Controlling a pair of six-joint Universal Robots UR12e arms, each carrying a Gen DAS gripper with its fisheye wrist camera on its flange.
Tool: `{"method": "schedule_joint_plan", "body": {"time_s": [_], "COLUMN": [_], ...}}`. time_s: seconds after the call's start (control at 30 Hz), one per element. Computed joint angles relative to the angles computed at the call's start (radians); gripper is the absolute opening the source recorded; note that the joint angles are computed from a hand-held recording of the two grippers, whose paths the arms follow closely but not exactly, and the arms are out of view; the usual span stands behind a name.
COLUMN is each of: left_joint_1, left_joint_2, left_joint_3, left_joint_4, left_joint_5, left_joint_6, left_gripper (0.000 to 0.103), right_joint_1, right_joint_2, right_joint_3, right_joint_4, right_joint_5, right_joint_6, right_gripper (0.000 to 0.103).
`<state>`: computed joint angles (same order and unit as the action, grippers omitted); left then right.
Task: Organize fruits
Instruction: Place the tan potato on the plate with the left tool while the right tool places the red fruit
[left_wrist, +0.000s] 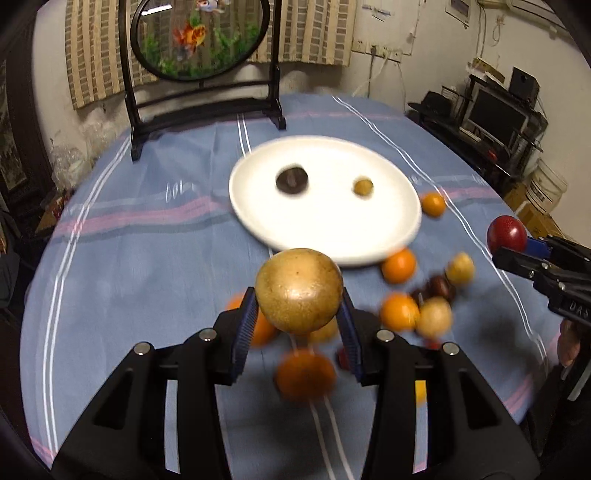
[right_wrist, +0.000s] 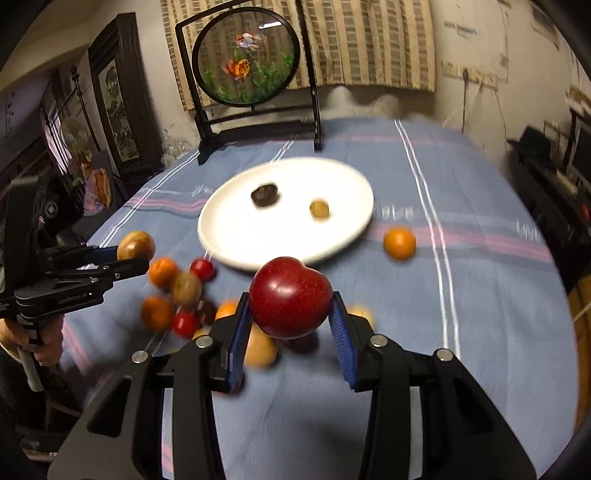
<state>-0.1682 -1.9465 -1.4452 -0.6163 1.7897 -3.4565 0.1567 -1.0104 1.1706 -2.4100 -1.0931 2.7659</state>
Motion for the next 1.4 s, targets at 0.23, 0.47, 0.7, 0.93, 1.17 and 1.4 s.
{"method": "schedule_joint_plan", "body": {"time_s": [0.23,0.47,0.7,0.93,1.17,1.4], "left_joint_1": [0.026,0.047,0.06,0.065,0.044,0.026], "left_joint_2": [-0.127,-0.19,-0.234,-0.253,-0.21,-0.14], "left_joint_3": [0.183,0.261,0.314,0.341,0.291,0.197], "left_joint_4": [-0.12,-0.203,-0.241,-0.206,-0.105,-0.046], "left_joint_5": [0.07,0.018,0.007,0.03,0.069,0.065], "left_joint_6": [-0.006,-0.007,-0.034,-0.066,0.0,-0.007], "left_gripper": [0.044,0.044,0.046,0.067,0.08,0.082], "right_joint_1": [0.057,0.082,0.095,0.106,0.084,0.046], "right_joint_2": [0.163,0.293,0.386,0.426,0.319,0.177], "right_joint_3": [-0.275,-0.479,-0.629,-0.697,-0.522,-0.281], "right_joint_4": [0.191,0.336,0.413,0.396,0.239,0.123], "right_joint_5": [-0.124,-0.215,-0.254,-0.291,-0.224,-0.138], "right_joint_6": [-0.048,-0.05,-0.017,-0.011,0.012,0.031], "right_gripper": [0.042,0.042,0.043,0.05,0.065,0.065]}}
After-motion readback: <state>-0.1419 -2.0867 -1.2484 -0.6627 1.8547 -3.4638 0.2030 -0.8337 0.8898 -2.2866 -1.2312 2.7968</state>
